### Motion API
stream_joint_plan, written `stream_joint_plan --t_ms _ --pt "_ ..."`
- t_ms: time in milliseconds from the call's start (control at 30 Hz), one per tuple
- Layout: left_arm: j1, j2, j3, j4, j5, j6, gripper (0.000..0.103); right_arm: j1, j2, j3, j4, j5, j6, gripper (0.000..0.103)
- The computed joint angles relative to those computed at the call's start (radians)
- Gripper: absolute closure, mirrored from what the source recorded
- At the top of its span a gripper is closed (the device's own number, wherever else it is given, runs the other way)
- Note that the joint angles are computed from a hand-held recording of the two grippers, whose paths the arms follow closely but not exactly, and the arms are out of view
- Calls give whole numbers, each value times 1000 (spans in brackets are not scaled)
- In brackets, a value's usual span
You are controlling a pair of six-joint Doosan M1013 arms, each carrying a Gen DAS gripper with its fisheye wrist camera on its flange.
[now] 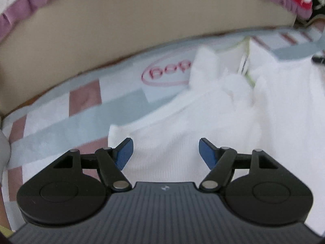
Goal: Fold clothes
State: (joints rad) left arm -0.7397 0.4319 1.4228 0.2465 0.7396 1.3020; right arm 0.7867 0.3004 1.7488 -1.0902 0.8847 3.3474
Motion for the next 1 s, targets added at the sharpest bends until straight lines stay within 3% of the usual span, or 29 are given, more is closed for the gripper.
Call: stream_joint_plan --t_ms 133,200,267,300,467,733,900,933,1000 --pt "-4 6 23 38 -36 -26 33 0 0 2 -1 -2 4 97" --pt "-3 1 35 31 -62 -30 42 -1 -1 3 -1 -4 6 96" --pt "4 -3 39 -54 -87 34 95 -1 1 2 1 -4 6 96" --pt "1 -5 41 -61 -94 48 100 -1 2 2 2 -4 7 96" --pt "-34 -45 90 184 -163 -146 101 8 0 8 -44 4 47 97" --pt "2 -99 143 311 -216 -402 101 17 -26 25 -187 -9 188 97" --pt "-10 -95 174 537 -237 -635 97 14 -16 10 -226 1 150 98" --pt "-7 -83 167 517 -221 -611 97 10 -5 -1 -220 9 111 98" --pt "12 -70 148 355 -186 -469 97 -7 23 -37 -122 23 -39 96"
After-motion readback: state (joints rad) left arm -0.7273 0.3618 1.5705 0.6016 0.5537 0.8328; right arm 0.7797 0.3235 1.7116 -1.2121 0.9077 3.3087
